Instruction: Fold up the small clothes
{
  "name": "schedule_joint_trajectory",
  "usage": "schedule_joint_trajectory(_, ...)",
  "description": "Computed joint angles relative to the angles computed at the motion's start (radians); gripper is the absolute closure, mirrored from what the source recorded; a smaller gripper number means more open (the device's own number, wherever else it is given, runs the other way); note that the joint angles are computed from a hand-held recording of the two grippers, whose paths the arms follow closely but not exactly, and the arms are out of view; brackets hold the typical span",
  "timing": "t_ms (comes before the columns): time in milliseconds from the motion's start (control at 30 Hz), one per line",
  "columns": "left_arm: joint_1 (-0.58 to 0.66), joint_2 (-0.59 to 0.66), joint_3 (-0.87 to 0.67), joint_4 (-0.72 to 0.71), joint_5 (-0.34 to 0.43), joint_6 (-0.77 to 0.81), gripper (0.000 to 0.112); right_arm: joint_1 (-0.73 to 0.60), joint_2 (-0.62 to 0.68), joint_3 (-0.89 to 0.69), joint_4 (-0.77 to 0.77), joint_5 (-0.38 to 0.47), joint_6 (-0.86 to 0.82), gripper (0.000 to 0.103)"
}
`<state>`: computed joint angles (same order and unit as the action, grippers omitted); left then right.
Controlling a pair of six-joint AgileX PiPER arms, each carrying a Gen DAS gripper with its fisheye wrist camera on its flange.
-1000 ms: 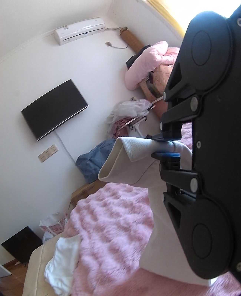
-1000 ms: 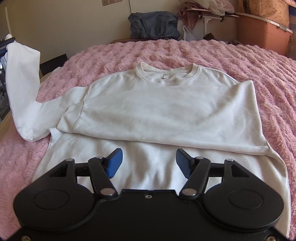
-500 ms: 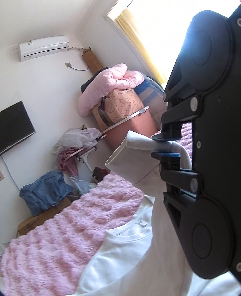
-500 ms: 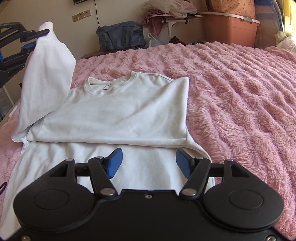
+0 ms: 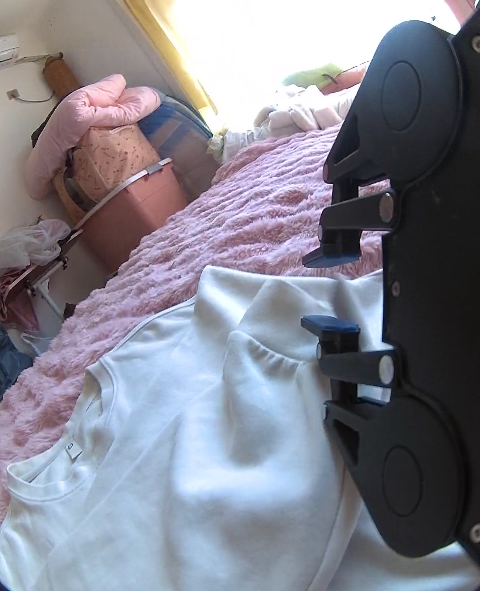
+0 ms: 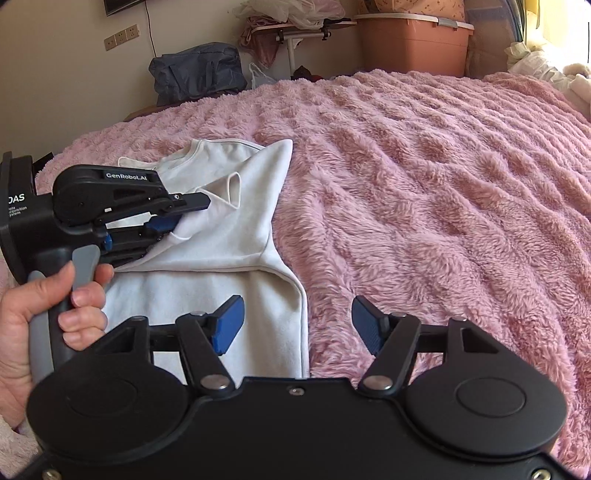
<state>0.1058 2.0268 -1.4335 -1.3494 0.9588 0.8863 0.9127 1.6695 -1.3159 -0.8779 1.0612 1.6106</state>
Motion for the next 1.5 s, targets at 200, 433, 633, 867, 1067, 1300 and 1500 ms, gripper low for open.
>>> schedule_joint_trajectory(200, 0.126, -0.107, 0.010, -0.024, 0.157, 0.109, 0.075, -0.015, 0.002, 0.012, -0.045, -0.046, 0.020, 0.037)
schedule_joint_trajectory(433, 0.403, -0.105, -0.161, 0.145, 0.198, 0.055, 0.072, -0.195, 0.108, -0.123, -0.027, -0.298, -0.163, 0.061)
schedule_joint_trajectory(633, 0.584, 0.021, -0.403, 0.275, 0.197, -0.024, 0.071, -0.310, 0.301, -0.415, 0.201, -0.340, -0.434, 0.062)
schedule_joint_trajectory(867, 0.724, 0.070, -0.439, 0.310, 0.206, 0.158, 0.071, -0.336, 0.476, -0.668, 0.318, -0.196, -0.552, 0.062)
schedule_joint_trajectory(1067, 0.690, 0.052, -0.342, 0.391, 0.118, 0.340, 0.070, -0.332, 0.524, -0.742, 0.351, -0.157, -0.599, 0.078)
schedule_joint_trajectory(1300, 0.599, 0.035, -0.242, 0.432, -0.113, 0.413, 0.070, -0.317, 0.533, -0.780, 0.323, -0.118, -0.608, 0.095)
schedule_joint_trajectory(1500, 0.560, 0.031, -0.235, 0.539, -0.293, 0.204, 0.066, -0.290, 0.484, -0.741, 0.200, -0.116, -0.567, 0.096)
